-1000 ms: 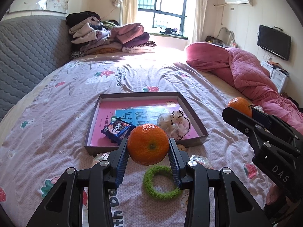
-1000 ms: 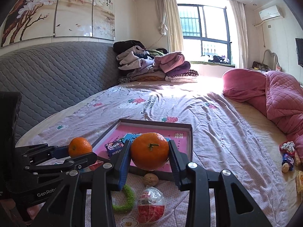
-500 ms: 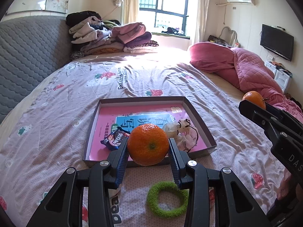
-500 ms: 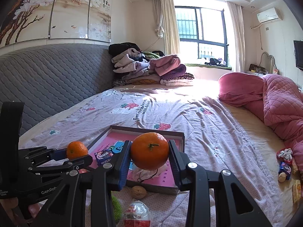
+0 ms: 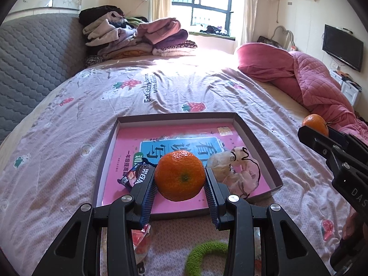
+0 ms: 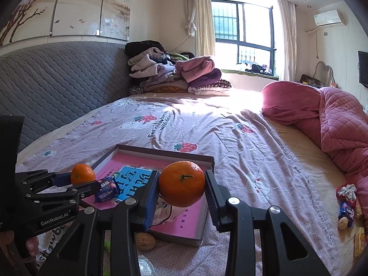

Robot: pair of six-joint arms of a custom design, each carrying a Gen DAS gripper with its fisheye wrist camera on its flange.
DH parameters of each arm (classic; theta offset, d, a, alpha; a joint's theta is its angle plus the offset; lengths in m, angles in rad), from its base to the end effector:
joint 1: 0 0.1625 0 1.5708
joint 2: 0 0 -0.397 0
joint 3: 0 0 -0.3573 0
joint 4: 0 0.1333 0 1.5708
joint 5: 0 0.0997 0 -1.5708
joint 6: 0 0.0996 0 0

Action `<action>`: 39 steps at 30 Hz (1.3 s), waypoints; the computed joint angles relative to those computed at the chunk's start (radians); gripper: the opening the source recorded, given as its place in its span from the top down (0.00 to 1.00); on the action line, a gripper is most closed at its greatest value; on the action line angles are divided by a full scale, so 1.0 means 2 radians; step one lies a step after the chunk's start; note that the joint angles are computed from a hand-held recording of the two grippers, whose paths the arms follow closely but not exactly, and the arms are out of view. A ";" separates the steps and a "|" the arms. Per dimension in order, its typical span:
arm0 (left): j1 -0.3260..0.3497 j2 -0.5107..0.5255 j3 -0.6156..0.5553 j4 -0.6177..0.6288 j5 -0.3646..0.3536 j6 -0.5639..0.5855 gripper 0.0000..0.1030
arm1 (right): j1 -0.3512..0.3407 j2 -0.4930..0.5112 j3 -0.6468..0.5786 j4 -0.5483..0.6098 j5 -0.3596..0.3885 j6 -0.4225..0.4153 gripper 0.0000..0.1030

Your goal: Organize objects

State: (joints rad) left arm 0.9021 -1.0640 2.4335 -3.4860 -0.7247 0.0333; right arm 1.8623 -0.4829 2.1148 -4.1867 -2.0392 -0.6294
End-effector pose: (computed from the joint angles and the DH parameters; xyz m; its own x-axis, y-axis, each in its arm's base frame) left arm -0.0747 -0.4299 0.1548 -0.7430 0.1284 -0.6569 0.5550 0.6668 -0.4974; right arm 0.2165 -0.4142 0.0240 -0.6845 -0.2284 0.6923 -0.6953 0.4897 -0.5260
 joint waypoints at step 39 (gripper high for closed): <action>0.069 0.086 -0.099 0.070 -0.029 0.013 0.60 | -0.050 0.054 -0.076 0.114 -0.034 -0.009 0.62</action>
State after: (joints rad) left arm 1.0392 -0.8929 2.2348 -3.3464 -0.7819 0.0592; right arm 1.7626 -0.3756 1.9624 -3.9588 -2.1062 -0.6470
